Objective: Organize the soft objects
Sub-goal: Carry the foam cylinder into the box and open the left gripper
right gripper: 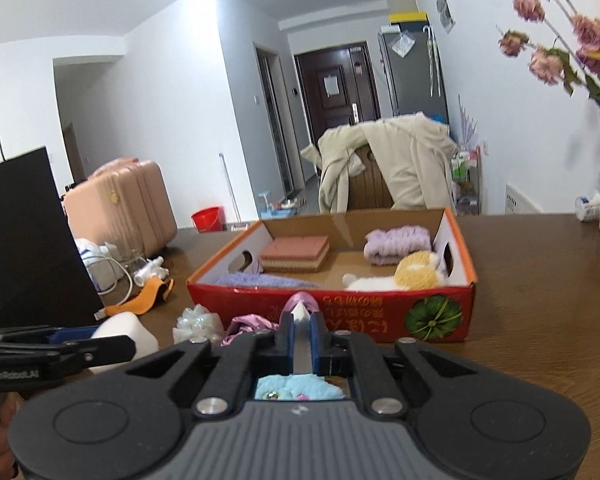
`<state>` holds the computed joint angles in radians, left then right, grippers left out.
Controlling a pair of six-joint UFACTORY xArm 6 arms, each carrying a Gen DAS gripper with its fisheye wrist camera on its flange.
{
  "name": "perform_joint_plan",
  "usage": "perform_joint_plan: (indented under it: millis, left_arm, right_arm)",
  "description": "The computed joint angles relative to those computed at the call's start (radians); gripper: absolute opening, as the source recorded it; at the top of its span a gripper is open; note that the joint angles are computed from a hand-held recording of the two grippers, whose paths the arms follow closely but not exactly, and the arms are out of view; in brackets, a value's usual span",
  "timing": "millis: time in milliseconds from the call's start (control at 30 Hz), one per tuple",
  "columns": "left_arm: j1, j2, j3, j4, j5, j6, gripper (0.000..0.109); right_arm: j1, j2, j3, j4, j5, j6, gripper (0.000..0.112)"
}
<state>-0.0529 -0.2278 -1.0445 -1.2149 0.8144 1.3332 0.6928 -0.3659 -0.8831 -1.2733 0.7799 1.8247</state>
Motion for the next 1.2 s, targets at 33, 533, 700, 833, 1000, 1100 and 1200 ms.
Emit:
perform_joint_plan:
  millis: [33,533,700,833,1000,1100,1200]
  left_arm:
    - [-0.009,0.021,-0.031,-0.007,-0.006,0.006,0.054]
    - [-0.206,0.882,-1.086,0.567,-0.074,-0.602,0.054]
    - [-0.212,1.043,-1.3,0.662,-0.001,-0.703,0.064]
    - [-0.193,1.048,-1.313,0.615,0.008,-0.702,0.068]
    - [-0.182,0.933,-1.173,0.573,-0.06,-0.648,0.08]
    - [-0.17,0.839,-1.079,0.541,-0.067,-0.605,0.08]
    - [-0.158,0.704,-0.932,0.488,-0.098,-0.532,0.082]
  right_arm:
    - [-0.002,-0.008,0.001,-0.001,-0.003,-0.003,0.008]
    - [-0.422,0.479,-0.467,0.694,-0.457,-0.677,0.008]
    - [-0.456,0.699,-0.688,1.038,-0.363,-0.9,0.009]
    - [-0.465,0.767,-0.746,1.175,-0.359,-0.961,0.013]
    - [-0.463,0.735,-0.691,1.213,-0.418,-0.985,0.028]
    - [-0.458,0.676,-0.658,1.103,-0.404,-0.911,0.029]
    - [-0.444,0.58,-0.599,0.949,-0.387,-0.824,0.033]
